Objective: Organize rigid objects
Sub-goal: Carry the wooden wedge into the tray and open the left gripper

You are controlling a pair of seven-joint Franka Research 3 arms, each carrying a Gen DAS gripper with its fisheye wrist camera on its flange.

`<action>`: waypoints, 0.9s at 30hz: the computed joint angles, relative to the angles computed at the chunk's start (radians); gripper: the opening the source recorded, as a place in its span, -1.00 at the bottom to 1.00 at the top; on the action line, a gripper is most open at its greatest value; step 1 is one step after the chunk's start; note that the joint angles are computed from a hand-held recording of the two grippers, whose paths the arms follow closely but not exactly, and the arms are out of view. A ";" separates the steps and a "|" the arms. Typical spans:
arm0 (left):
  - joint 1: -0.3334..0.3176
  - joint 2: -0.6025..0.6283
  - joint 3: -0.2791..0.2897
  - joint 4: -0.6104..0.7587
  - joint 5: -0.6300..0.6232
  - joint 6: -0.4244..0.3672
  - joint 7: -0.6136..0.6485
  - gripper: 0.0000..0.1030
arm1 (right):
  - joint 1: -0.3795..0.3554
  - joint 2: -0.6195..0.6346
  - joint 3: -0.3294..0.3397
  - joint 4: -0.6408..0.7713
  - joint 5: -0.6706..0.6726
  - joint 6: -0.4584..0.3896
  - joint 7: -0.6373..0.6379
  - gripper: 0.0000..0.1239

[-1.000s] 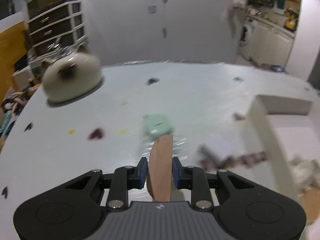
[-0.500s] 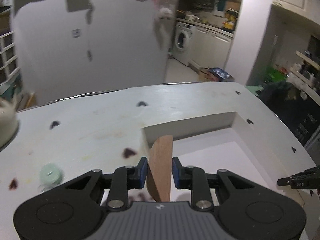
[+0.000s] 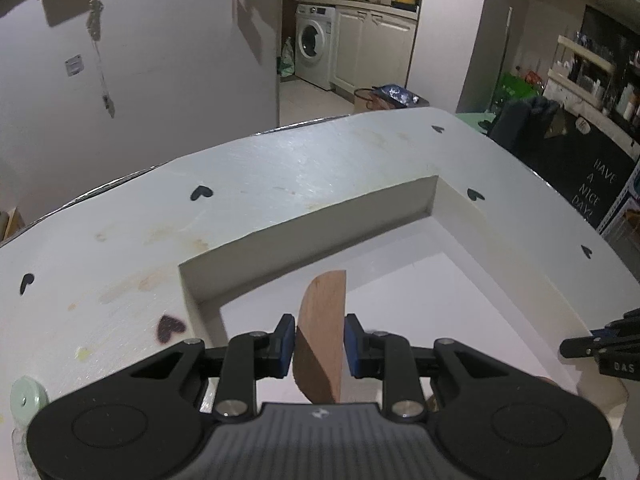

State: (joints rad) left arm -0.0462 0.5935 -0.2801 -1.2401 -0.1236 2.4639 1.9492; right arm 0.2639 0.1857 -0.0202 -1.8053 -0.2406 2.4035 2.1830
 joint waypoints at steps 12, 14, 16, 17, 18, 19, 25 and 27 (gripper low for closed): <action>0.012 -0.005 -0.015 -0.005 -0.025 -0.004 -0.008 0.55 | -0.004 0.013 -0.003 -0.005 0.027 0.012 -0.003 -0.86; 0.018 -0.020 -0.020 -0.025 -0.042 -0.005 -0.005 0.66 | -0.005 0.016 -0.004 -0.003 0.031 0.012 -0.005 -0.86; 0.025 -0.040 -0.025 -0.051 -0.057 0.000 0.003 0.74 | -0.004 0.019 -0.004 -0.002 0.033 0.011 -0.007 -0.86; 0.028 -0.050 -0.027 -0.065 -0.066 0.004 0.007 0.79 | -0.004 0.020 -0.005 -0.002 0.034 0.012 -0.008 -0.86; 0.031 -0.062 -0.028 -0.082 -0.075 0.011 0.011 0.81 | -0.005 0.020 -0.005 -0.003 0.036 0.014 -0.009 -0.86; 0.034 -0.072 -0.030 -0.094 -0.084 0.016 0.014 0.85 | -0.005 0.020 -0.005 -0.003 0.037 0.015 -0.010 -0.86; 0.053 -0.133 -0.041 -0.176 -0.149 0.051 0.041 0.92 | -0.004 0.019 -0.006 -0.008 0.039 0.021 -0.017 -0.86; 0.059 -0.156 -0.042 -0.205 -0.174 0.067 0.049 0.93 | -0.002 0.017 -0.007 -0.011 0.030 0.024 -0.012 -0.86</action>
